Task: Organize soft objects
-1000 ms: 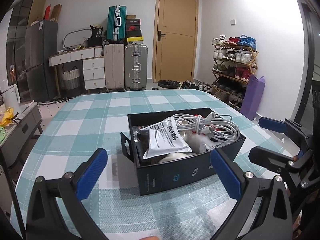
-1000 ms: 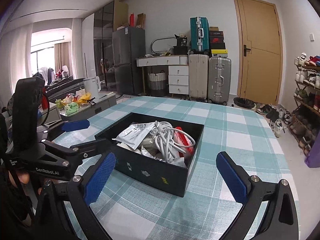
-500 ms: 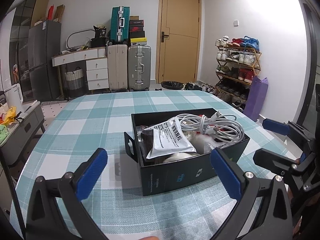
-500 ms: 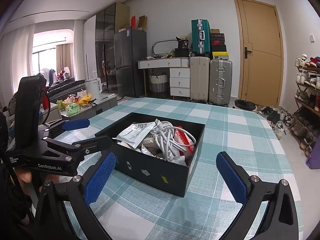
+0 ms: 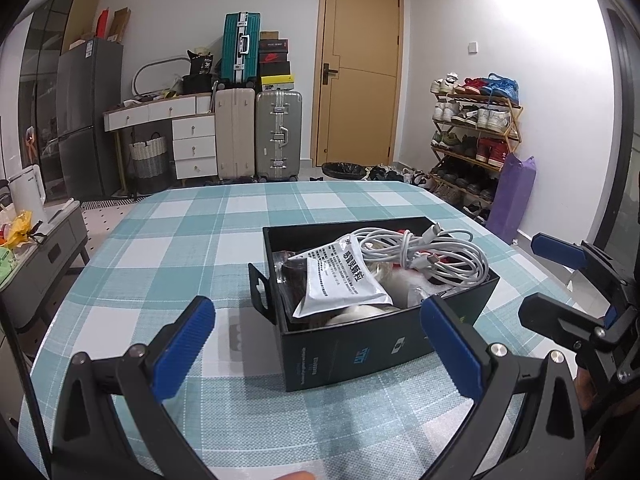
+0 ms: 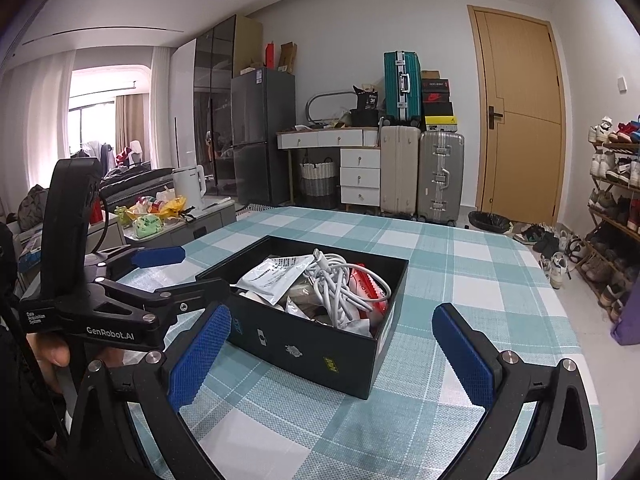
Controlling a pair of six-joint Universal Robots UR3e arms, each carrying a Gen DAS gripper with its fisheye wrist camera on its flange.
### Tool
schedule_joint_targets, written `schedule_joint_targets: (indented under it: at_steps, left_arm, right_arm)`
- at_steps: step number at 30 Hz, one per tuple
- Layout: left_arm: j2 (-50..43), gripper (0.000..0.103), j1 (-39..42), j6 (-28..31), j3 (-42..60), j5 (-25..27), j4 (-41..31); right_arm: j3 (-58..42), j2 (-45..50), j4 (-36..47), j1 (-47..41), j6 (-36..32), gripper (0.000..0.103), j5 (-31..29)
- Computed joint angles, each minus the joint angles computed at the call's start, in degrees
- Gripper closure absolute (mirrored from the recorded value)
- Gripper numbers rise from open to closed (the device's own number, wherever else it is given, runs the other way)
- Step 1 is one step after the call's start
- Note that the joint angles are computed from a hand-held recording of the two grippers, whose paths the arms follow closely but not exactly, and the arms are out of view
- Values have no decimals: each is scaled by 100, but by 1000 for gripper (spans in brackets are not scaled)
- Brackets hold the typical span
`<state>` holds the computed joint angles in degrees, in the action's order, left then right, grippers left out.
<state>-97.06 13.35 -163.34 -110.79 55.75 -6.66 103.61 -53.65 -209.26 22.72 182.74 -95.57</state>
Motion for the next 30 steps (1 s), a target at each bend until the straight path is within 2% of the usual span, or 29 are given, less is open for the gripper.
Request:
schedule_joint_targets:
  at_steps: [30]
  left_arm:
    - [9,0,49,-53,4,-71,-37]
  right_arm:
    - [10,-32,33,-4,25,0,4]
